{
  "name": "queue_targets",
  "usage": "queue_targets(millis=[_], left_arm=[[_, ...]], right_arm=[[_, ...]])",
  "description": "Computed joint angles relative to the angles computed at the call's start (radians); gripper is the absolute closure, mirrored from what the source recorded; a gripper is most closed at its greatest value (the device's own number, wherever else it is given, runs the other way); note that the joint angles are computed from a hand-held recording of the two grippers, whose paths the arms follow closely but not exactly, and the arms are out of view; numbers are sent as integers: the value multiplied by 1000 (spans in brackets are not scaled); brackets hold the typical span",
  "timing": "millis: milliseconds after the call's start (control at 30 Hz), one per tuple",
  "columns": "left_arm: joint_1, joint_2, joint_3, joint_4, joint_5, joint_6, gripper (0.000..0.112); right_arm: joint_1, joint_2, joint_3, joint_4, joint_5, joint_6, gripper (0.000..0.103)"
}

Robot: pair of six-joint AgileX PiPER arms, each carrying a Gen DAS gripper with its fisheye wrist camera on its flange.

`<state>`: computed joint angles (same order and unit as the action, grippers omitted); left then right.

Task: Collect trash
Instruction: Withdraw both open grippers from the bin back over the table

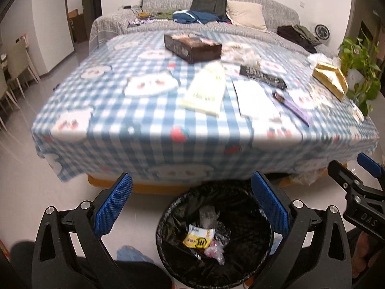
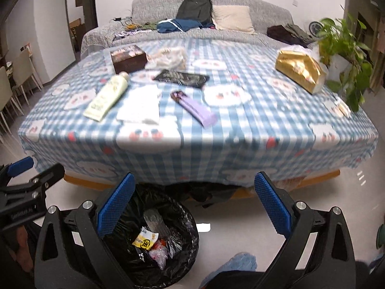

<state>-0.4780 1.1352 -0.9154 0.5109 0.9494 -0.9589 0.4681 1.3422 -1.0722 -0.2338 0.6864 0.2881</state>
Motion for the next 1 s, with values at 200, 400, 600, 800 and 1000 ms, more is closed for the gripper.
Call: queue_targets(millis=[200,400,600,800,1000], left_arm=[[126,76,-125,-69,-25,146,15],[213,203,-268,-120,-46,262,15],[292,365,-461,-196,-38,363,15],[329,557,-703,-208,17,411,15],[379,779,-1017,-255,129,477,15]], right_arm=[[-52,81,-142,100,33,-124,8],[-69,199,-282,122,75,-199,8],[-71,302,-403,123,105,-260,8],[-97,394,-508,183,132,-352,8],[-120,486,-604,260,178,-428,12]])
